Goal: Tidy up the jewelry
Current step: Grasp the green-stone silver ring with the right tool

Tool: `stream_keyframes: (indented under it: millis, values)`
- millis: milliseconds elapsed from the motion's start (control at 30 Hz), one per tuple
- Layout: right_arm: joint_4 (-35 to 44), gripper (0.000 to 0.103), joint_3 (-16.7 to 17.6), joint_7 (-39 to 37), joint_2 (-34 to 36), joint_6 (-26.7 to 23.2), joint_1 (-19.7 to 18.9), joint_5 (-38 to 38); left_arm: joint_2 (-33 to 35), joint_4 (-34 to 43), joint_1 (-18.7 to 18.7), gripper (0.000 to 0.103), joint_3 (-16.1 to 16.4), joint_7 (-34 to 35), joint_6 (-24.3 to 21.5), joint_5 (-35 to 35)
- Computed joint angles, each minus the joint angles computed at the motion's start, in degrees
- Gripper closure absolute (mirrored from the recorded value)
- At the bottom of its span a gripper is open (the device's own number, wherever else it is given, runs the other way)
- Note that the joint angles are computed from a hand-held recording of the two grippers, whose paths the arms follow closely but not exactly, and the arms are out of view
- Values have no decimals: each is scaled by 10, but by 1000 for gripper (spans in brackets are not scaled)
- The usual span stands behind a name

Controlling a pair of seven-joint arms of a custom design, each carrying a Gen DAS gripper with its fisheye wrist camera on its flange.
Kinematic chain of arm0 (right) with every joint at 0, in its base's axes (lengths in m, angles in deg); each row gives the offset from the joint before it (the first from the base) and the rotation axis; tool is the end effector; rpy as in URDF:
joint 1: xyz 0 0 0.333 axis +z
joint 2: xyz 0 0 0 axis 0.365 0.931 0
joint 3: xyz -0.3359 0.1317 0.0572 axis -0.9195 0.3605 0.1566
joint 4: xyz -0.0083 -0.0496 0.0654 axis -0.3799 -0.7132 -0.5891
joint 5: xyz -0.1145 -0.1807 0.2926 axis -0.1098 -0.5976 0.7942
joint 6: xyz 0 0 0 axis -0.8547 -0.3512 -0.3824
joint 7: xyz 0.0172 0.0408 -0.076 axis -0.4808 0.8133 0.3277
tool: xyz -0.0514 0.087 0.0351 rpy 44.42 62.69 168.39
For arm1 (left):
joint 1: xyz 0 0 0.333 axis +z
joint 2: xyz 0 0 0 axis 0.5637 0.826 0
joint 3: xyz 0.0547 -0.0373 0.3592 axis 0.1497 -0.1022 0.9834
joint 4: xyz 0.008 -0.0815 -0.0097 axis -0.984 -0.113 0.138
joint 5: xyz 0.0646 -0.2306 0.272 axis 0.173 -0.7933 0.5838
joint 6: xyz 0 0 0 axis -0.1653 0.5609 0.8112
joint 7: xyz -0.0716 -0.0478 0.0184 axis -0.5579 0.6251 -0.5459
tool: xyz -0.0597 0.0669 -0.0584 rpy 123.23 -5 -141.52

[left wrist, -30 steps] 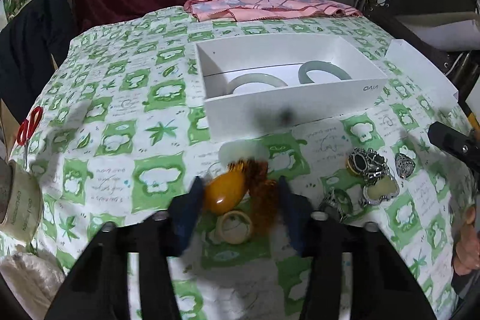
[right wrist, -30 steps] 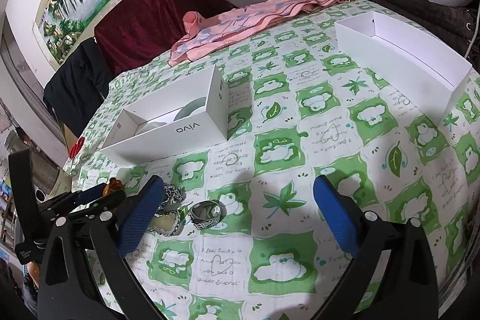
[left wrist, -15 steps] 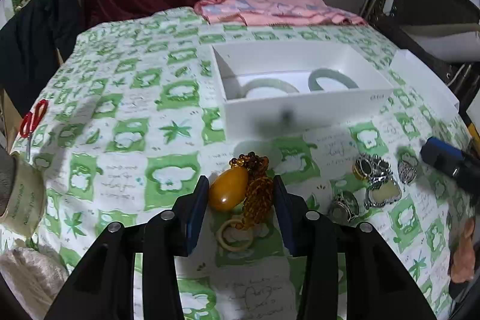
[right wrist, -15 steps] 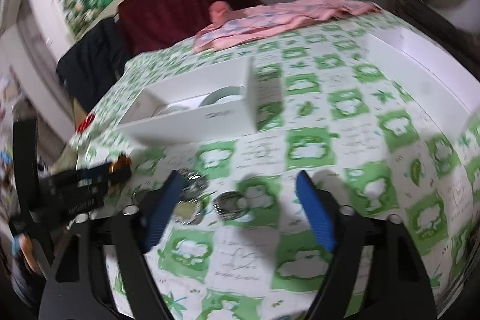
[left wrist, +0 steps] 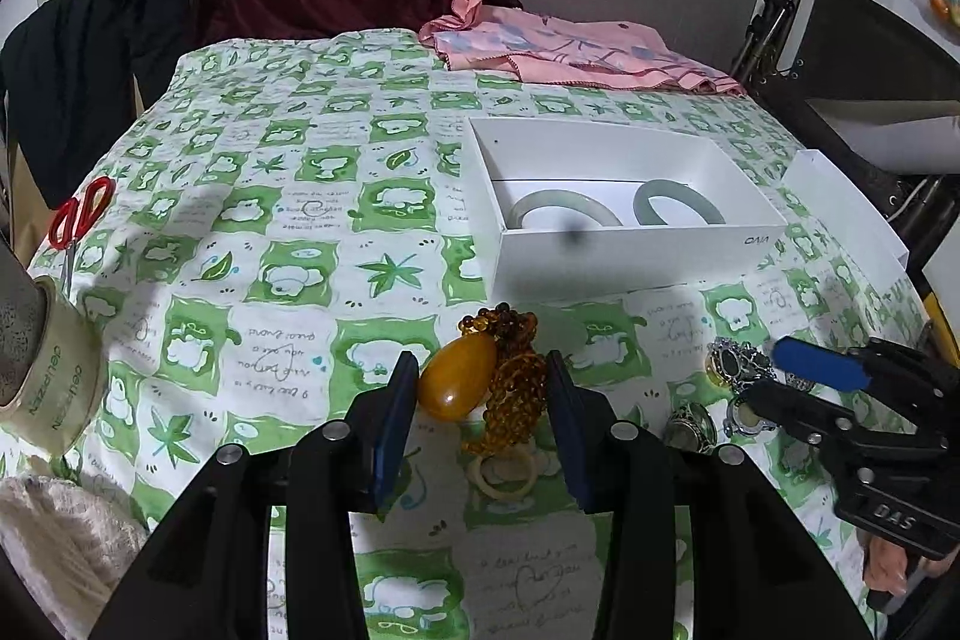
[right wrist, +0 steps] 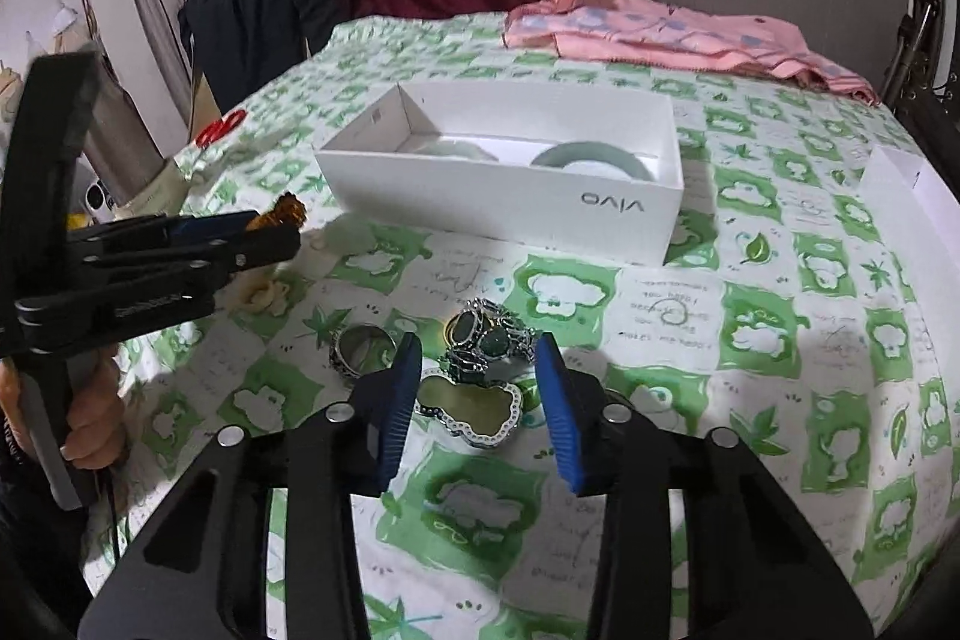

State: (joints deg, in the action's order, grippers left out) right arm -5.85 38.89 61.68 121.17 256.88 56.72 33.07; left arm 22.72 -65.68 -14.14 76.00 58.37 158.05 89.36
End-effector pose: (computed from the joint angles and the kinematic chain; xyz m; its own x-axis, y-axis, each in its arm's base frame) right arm 0.5888 0.4509 0.3433 0.4649 -0.8715 -0.1562 -0.7177 -0.2676 -0.6429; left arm 0.5917 -0.3106 0.3408 -0.0754 -0.9935 0.0858 -0.7580 0.0012 -0.6523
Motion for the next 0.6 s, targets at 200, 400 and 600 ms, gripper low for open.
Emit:
stream_keyframes:
  millis: [200,400,600]
  values:
    - [8,90,49,-23,8,-10,-39,15,0,1,1,60,-4,7,0,3]
    - [-31,91,104,-40,-4,58,-88,44,0,-3,-7,60,3,7,5,-3]
    - [-73,91,191,-39,-9,140,-168,42,-1,-11,-17,60,14,14,19,-18]
